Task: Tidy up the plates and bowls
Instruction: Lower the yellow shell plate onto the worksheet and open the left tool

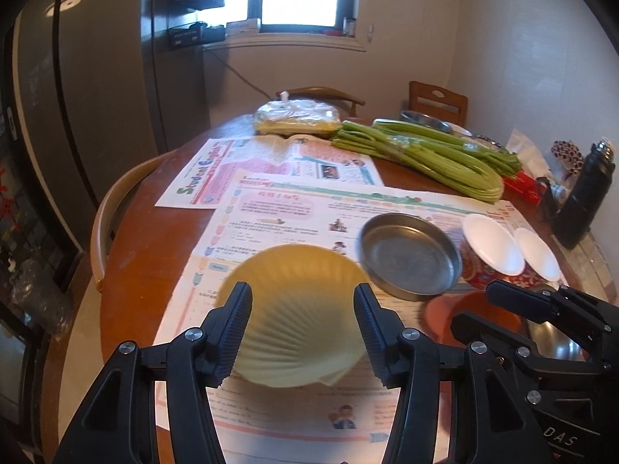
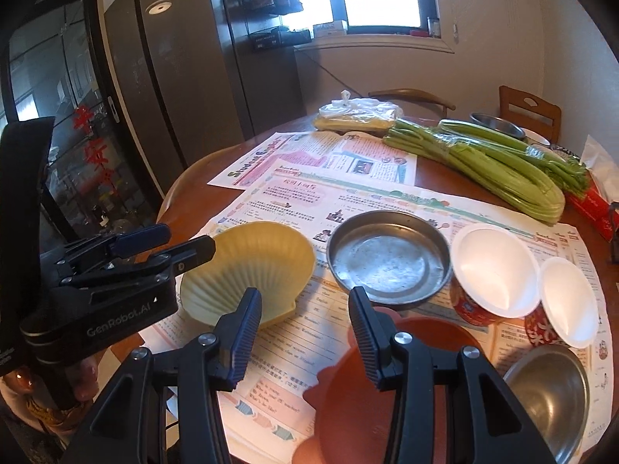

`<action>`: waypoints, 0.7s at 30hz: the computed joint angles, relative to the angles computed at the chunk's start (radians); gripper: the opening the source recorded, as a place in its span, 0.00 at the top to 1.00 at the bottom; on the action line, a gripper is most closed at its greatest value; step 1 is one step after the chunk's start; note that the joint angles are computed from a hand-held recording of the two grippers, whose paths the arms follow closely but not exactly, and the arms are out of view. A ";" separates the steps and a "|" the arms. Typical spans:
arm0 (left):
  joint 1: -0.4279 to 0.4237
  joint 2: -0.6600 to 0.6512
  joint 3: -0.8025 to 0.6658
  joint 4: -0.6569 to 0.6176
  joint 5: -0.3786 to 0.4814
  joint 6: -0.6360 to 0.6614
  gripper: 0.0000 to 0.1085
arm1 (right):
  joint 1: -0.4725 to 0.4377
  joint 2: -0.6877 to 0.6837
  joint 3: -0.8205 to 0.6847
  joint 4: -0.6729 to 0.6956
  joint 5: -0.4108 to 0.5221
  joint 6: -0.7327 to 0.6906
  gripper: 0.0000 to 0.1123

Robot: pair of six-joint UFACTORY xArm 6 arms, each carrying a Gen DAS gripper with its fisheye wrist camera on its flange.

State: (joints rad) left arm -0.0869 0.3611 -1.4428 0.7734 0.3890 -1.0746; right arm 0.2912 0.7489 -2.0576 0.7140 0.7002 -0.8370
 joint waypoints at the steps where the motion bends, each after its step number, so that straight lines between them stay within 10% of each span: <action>1: -0.005 -0.001 -0.001 0.010 0.001 -0.008 0.48 | -0.002 -0.009 0.013 0.004 -0.005 -0.006 0.58; 21: -0.097 -0.007 0.011 -0.098 -0.017 0.077 0.47 | -0.099 -0.077 0.104 0.011 -0.046 -0.048 0.58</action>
